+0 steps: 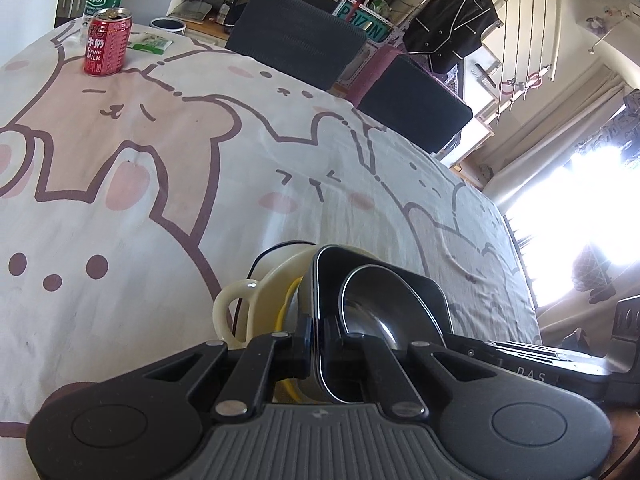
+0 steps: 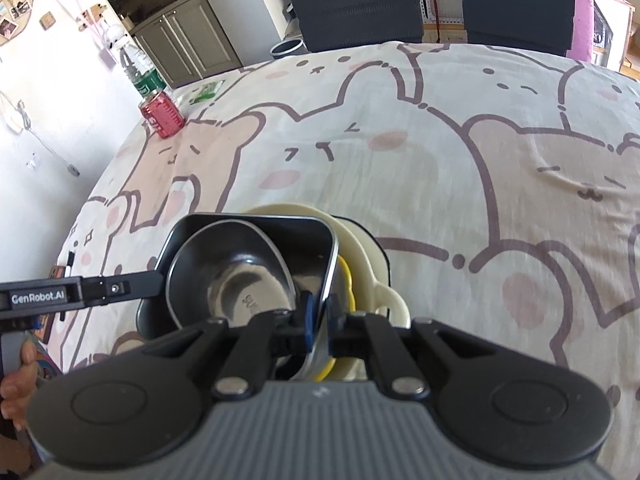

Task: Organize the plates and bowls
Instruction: 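Carry the tray over the stacked plates and bowls with both grippers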

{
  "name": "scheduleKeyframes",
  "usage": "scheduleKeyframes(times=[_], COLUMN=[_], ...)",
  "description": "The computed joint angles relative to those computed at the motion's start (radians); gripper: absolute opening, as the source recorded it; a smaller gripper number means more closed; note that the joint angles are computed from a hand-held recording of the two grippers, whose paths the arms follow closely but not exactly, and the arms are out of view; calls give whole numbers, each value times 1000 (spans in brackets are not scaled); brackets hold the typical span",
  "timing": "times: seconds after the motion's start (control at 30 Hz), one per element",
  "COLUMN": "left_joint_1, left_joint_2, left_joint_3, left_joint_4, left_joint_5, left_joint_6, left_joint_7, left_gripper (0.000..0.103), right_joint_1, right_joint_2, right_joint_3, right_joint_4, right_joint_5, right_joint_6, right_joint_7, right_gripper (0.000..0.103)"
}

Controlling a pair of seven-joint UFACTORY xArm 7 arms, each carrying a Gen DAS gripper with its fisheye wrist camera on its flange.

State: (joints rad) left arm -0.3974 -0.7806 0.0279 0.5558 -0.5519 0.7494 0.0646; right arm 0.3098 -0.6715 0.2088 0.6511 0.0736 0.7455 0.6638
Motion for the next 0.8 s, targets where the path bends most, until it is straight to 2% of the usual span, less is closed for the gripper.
scheduleKeyframes(times=[0.8], left_joint_1=[0], left_joint_2=[21], left_joint_3=[-2], left_joint_4=[10], left_joint_5=[10], left_joint_6=[15], left_joint_7=[4], left_gripper=[6], right_joint_1=[3], right_joint_2=[33], right_joint_3=[4], right_joint_4=[23], right_joint_5=[-10], right_joint_6=[20], right_joint_7=[4], right_gripper=[9])
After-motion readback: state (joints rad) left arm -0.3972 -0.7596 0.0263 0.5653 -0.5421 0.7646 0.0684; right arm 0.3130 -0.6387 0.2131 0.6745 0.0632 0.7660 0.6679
